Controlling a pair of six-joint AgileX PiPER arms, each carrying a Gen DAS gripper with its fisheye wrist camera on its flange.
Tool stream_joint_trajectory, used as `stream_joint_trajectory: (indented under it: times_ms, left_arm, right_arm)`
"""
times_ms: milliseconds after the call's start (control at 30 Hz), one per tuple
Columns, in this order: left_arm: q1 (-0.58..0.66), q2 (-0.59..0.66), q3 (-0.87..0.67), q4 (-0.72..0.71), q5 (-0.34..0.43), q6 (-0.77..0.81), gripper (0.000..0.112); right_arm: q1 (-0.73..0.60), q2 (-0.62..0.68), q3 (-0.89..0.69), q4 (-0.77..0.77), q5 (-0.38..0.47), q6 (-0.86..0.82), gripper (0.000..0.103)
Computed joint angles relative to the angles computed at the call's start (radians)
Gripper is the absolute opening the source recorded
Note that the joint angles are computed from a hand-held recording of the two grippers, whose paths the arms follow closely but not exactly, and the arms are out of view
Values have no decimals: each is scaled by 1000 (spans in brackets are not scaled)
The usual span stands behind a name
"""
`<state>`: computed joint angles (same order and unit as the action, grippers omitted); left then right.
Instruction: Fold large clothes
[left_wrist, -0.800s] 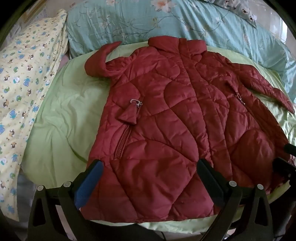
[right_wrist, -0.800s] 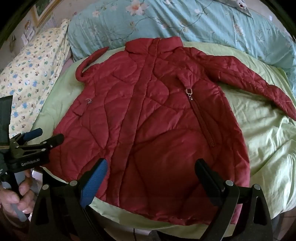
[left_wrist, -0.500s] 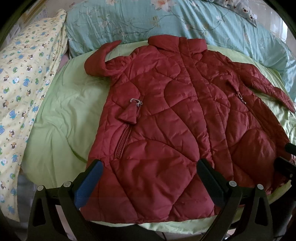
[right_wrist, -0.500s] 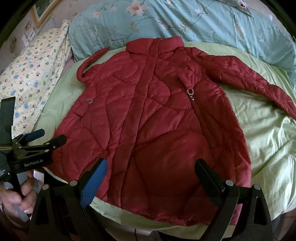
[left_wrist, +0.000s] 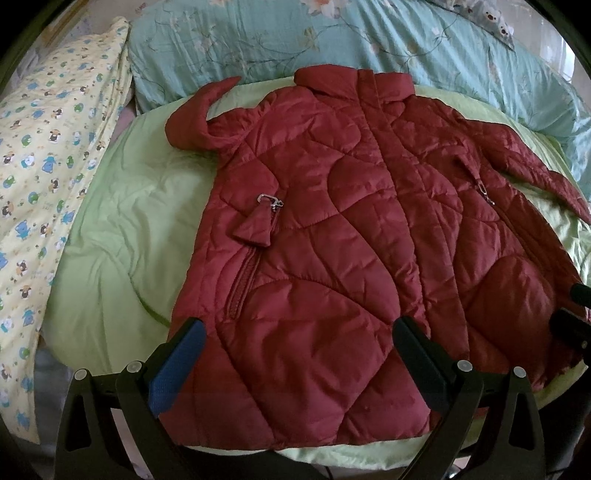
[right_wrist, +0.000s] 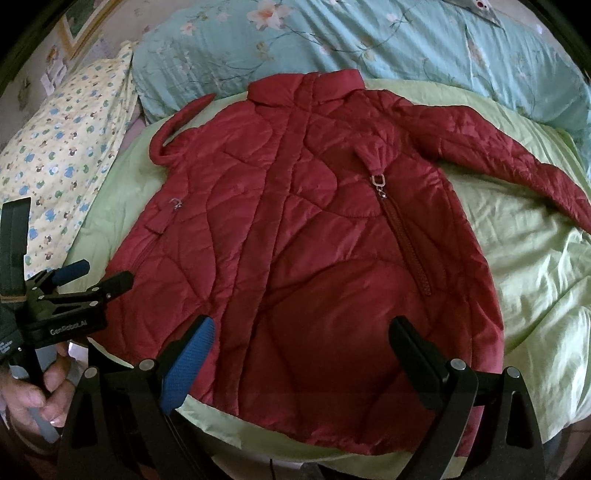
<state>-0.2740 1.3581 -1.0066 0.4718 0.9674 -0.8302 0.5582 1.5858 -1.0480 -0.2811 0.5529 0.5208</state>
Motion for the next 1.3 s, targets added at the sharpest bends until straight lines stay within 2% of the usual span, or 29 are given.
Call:
stream_joint_trajectory:
  times_ms: [200,300,433,500,667,833,900,1033,1300]
  left_arm:
    - [14,41,-39,-34,46,49,102]
    - [24,45,-26,-24,7,39,102]
    - [52,60,-18,-32,-47,48,102]
    - [67,63,-15,-39,-73,59,102]
    - [86,77,-17,-44,-98,76,102]
    - [136,106,-32,-146,-132,153,102]
    - [154,124,-42,-187,-145,172,102]
    - [171,162,-65,-158,-146,171,102]
    - [215,211,-99,-187,-171,199,102]
  right_arm:
    - [-29,13,-21,63,11,-57,96]
    - [-50,19,-33,111,16,-99,96]
    - [-77,15,-11,96,-43,-93,96]
    - [-95,18,-23,134,-25,-119,96]
    - [-150,11,-14,185,-58,-168,96]
    - [-218,13,-16,251,-71,-232,96]
    - [-254,12,-16,297,-79,-276,96]
    - [-323,7,-17,349,-93,-335,96]
    - [-550,40,-75,578,-87,-554,96]
